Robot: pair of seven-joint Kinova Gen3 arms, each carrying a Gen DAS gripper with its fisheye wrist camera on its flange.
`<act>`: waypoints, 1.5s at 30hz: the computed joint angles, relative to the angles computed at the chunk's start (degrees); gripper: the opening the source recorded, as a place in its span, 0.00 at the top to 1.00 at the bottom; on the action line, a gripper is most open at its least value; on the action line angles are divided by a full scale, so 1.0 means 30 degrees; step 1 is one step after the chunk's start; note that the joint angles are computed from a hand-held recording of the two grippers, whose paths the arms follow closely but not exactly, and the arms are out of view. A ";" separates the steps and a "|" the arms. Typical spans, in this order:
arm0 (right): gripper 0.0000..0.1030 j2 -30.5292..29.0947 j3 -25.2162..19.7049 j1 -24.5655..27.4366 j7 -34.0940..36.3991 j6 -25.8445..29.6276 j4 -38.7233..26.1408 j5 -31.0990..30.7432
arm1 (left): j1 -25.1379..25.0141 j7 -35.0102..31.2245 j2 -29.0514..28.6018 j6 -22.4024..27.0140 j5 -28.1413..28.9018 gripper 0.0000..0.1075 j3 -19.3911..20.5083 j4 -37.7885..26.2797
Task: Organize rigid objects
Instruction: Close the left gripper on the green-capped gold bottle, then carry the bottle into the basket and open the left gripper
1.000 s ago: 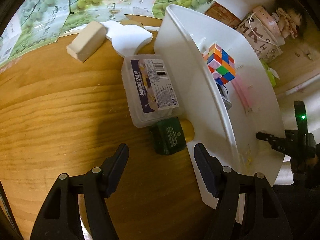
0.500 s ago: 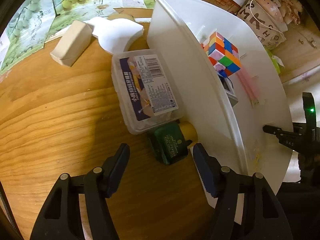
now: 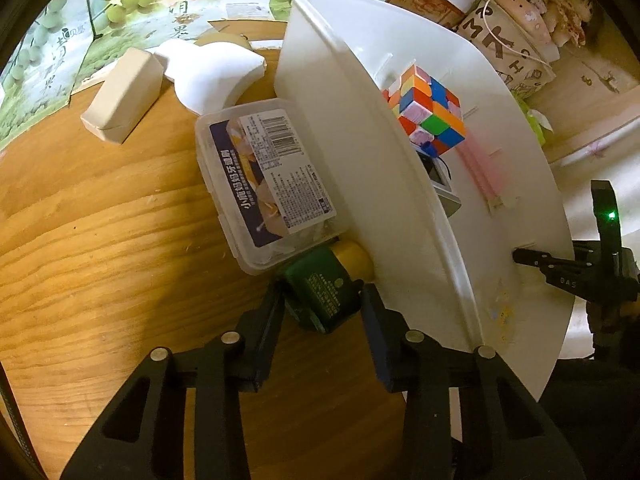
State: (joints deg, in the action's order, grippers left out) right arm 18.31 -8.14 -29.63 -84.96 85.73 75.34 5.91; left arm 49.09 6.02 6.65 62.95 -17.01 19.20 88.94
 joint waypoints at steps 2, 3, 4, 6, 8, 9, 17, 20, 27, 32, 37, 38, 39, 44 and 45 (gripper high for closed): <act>0.90 0.0002 0.0005 -0.0002 -0.0020 0.0000 -0.0001 -0.0005 | 0.0094 0.0335 -0.0213 -0.0292 -0.0181 0.64 0.0040 0.0323; 0.90 0.0002 0.0005 -0.0002 -0.0020 0.0000 -0.0001 -0.0005 | 0.0153 0.0544 -0.0319 -0.0442 -0.0367 0.64 0.0084 0.0495; 0.90 0.0002 0.0005 -0.0002 -0.0020 0.0000 -0.0001 -0.0005 | 0.0166 0.0736 -0.0363 -0.0567 -0.0504 0.65 0.0121 0.0592; 0.90 0.0006 0.0005 -0.0019 -0.0048 0.0006 -0.0011 0.0010 | 0.0214 0.1282 -0.0594 -0.0883 -0.0764 0.65 0.0218 0.0945; 0.90 0.0009 -0.0008 -0.0044 -0.0077 -0.0036 0.0023 0.0009 | 0.0220 0.1723 -0.0730 -0.1032 -0.0963 0.65 0.0360 0.1163; 0.90 0.0011 -0.0010 -0.0048 -0.0080 -0.0037 0.0020 0.0008 | 0.0229 0.1977 -0.0776 -0.1032 -0.1061 0.65 0.0427 0.1224; 0.90 -0.0038 -0.0008 -0.0041 -0.0110 -0.0109 0.0110 0.0008 | 0.0666 0.4681 -0.1071 -0.0593 -0.2005 0.65 0.0943 0.1541; 0.90 -0.0062 -0.0022 -0.0027 -0.0105 -0.0161 0.0138 -0.0030 | 0.0941 0.6251 -0.1159 -0.0487 -0.2637 0.66 0.1226 0.1749; 0.90 -0.0154 -0.0036 0.0107 0.0110 -0.0252 0.0214 -0.0149 | 0.1930 1.0901 -0.1390 -0.0174 -0.5043 0.66 0.2013 0.2238; 0.90 -0.0271 -0.0041 0.0346 0.0482 -0.0462 0.0457 -0.0327 | 0.2809 1.3007 -0.1116 0.1570 -0.6704 0.66 0.2425 0.1537; 0.92 -0.0372 -0.0057 0.0432 0.0747 -0.0550 0.0527 -0.0400 | 0.4154 1.4305 -0.0562 0.4102 -0.8567 0.66 0.2544 0.0094; 0.92 -0.0393 -0.0047 0.0471 0.0803 -0.0563 0.0543 -0.0420 | 0.4421 1.4322 -0.0467 0.4543 -0.8859 0.66 0.2518 -0.0184; 0.92 -0.0398 -0.0044 0.0507 0.0861 -0.0556 0.0535 -0.0455 | 0.4710 1.4217 -0.0308 0.5136 -0.9239 0.66 0.2498 -0.0621; 0.93 -0.0449 -0.0067 0.0591 0.1249 -0.0563 0.0519 -0.0498 | 0.5987 1.3327 0.0387 0.7010 -1.0735 0.66 0.2060 -0.2467; 0.93 -0.0455 -0.0073 0.0610 0.1332 -0.0568 0.0525 -0.0524 | 0.6176 1.2962 0.0577 0.7291 -1.0987 0.66 0.1935 -0.2924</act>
State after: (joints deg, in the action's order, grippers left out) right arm 16.94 -8.36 -27.80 -80.96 84.02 76.92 4.34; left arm 67.62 44.90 8.37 84.82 -49.97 25.01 80.17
